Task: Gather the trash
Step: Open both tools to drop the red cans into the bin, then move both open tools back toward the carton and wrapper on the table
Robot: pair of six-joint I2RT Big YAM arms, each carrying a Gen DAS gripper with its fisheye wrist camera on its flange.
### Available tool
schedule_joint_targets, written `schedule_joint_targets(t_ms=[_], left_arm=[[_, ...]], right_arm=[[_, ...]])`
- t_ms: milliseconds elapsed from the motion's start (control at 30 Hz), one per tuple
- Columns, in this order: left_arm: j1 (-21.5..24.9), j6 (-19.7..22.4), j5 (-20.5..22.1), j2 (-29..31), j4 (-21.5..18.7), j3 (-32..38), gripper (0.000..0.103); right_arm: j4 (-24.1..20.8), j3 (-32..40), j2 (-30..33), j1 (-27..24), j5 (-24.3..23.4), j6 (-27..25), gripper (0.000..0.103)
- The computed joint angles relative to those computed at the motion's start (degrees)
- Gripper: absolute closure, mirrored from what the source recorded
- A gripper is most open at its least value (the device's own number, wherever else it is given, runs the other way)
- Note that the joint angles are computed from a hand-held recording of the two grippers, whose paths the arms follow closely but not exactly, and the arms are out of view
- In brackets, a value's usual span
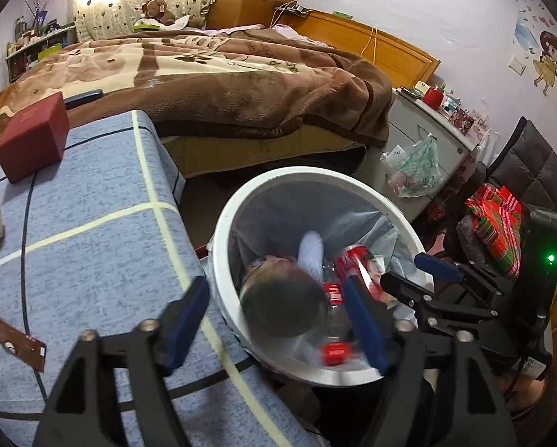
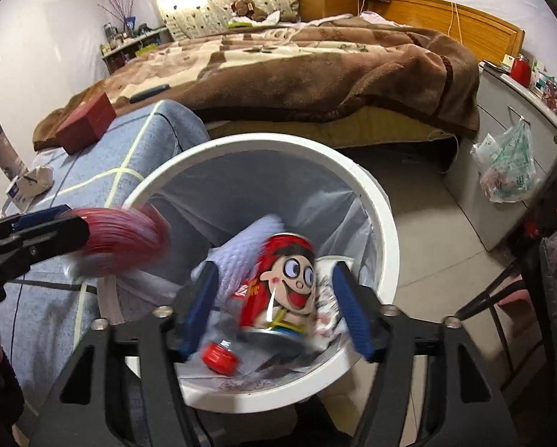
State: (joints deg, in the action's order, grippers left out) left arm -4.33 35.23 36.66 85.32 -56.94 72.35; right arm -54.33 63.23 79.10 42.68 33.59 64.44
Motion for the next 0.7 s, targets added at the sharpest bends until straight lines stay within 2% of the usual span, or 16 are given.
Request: schedule_joint_targets(t_ms=[333, 700], left_arm=[[0.52, -0.06, -1.17, -0.79, 0.94, -1.35, 0.025], [4.89, -0.03, -0.77, -3.16, 2.92, -2.72, 0.025]], right_arm=[[0.62, -1.18, -1.27, 1.03, 2.03, 2.85, 0.035], [-1.36, 2.03, 0.66, 3.39, 5.06, 3.82, 0.035]])
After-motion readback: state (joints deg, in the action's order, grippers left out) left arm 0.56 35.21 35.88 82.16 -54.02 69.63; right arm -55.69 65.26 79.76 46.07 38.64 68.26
